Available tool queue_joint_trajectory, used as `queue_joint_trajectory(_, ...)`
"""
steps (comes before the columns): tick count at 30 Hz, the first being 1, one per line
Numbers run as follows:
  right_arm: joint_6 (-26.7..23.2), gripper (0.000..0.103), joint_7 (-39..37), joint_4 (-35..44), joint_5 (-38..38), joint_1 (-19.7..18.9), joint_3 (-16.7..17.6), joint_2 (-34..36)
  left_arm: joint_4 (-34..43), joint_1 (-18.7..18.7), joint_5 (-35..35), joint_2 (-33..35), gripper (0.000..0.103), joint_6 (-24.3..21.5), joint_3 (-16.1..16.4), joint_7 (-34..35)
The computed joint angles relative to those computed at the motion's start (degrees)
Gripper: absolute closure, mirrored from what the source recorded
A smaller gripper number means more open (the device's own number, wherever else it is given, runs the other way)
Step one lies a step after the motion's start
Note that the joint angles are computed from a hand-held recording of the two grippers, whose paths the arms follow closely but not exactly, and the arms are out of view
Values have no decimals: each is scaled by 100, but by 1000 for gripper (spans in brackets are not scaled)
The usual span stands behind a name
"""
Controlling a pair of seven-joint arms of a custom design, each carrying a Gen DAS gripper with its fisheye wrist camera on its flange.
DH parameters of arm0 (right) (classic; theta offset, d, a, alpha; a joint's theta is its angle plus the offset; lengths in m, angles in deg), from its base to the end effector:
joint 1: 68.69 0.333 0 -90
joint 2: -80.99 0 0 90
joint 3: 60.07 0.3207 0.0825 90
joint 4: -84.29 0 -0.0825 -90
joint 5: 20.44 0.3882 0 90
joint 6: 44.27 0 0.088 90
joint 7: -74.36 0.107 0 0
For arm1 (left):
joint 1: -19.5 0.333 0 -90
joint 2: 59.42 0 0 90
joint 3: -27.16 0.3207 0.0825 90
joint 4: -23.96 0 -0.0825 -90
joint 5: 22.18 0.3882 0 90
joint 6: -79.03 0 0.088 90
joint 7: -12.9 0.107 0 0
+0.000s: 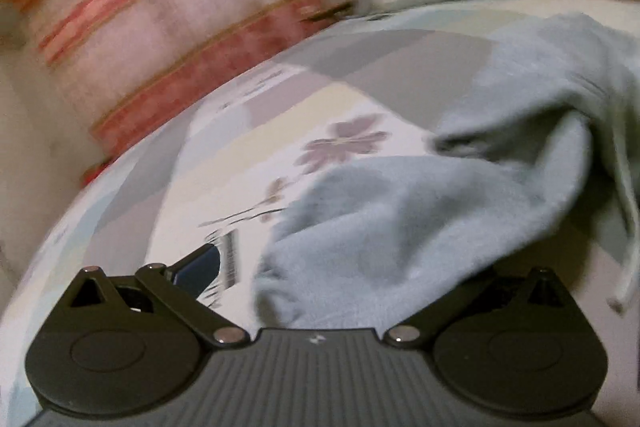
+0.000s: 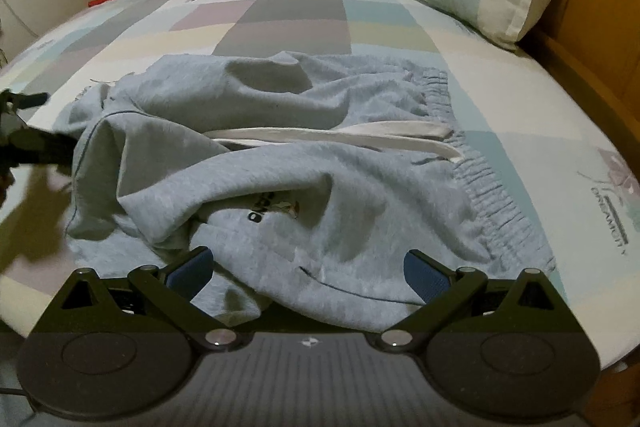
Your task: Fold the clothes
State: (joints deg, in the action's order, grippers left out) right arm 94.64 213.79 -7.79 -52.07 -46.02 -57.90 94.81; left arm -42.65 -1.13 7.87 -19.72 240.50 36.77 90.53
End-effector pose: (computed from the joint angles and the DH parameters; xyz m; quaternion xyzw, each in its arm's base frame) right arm 0.6236 0.2833 0.5566 -0.6204 0.6992 -0.2614 0.2404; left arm 0.7681 -0.2247 0.5038 -0.4474 0.7430 -0.2481 0.4315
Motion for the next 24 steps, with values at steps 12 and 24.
queue_joint_trajectory(12,42,0,101,-48,48,-25,-14,-17,499,1,311,53,0,-269,576,-1340)
queue_joint_trajectory(24,82,0,-74,27,179,-15,29,64,-1205,981,-823,-900,1,64,-1078,1776)
